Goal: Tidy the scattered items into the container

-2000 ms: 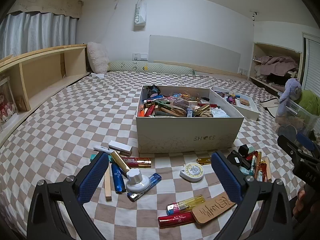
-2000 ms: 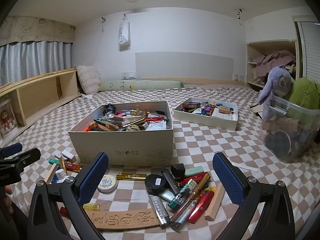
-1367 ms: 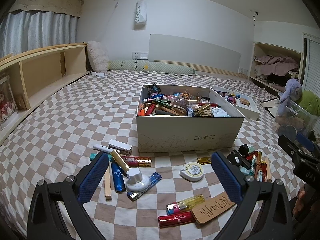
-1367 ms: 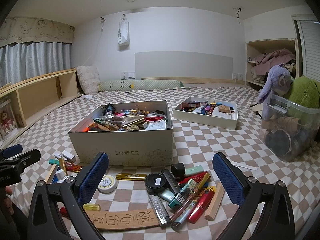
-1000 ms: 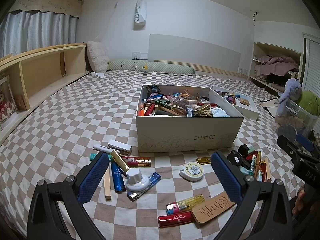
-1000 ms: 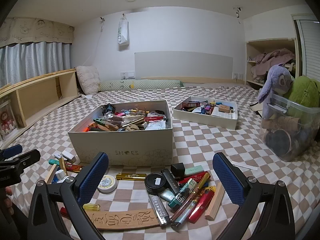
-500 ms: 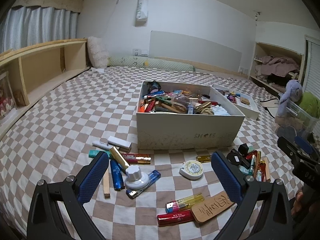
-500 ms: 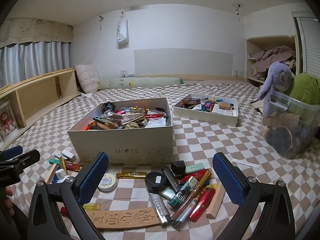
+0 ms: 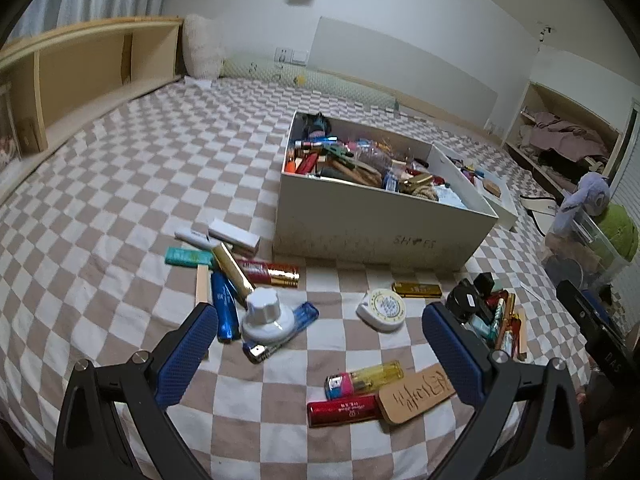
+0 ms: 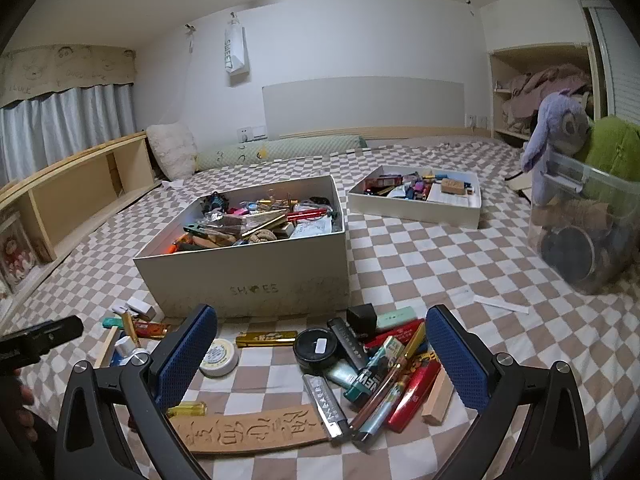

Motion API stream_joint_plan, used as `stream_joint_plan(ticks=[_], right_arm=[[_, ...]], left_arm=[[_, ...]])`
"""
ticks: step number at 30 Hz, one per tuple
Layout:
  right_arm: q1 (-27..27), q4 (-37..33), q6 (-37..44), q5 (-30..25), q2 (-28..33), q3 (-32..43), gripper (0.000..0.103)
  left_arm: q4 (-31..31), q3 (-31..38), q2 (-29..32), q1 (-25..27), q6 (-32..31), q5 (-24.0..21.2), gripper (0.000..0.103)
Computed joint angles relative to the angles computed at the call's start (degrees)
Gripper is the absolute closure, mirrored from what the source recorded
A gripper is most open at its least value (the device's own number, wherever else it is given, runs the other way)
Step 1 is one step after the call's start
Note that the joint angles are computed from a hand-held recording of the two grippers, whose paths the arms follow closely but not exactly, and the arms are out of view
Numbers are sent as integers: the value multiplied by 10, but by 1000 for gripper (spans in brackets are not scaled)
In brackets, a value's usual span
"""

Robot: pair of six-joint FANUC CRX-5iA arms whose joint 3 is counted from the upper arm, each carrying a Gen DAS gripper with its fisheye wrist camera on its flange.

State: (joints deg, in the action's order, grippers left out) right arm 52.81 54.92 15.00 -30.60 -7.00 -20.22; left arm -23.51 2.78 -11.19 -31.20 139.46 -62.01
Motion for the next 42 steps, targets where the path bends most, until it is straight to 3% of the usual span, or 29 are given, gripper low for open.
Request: stream_joint_plan(ticks=[5,13,17,20,23,30,31,33,36,42], right_arm=[[-3,-46,28,-1,6,13,0],[-12,-200,124,-26,27,64,0],[-22,-283,174,-63,50,108,0],[-34,-345,218,-85,65,141,0],[-49,-407,265,-108,80,174,0],[-104,-553,347,-164,112,246,0],[-109,-560,344,-170,114,249,0],[-122,-581,335,-187,123,262,0],[-139,-615,349,-195,128,273,0],[-115,-520,330,-198,142,271,0]], left_arm=[[99,-15,6,59,-73,14,0],[155,3,45,107,-109,-35,0],[221,-7,63,144,-140,-42,2],[236,-1,79,158,-150,-51,3],[258,4,93,173,-166,-56,14],[275,22,128,184,-190,-80,15],[274,23,131,184,-191,-83,16],[283,23,137,188,-195,-87,30],[274,29,143,187,-192,-102,34],[244,36,137,182,-183,-121,54]])
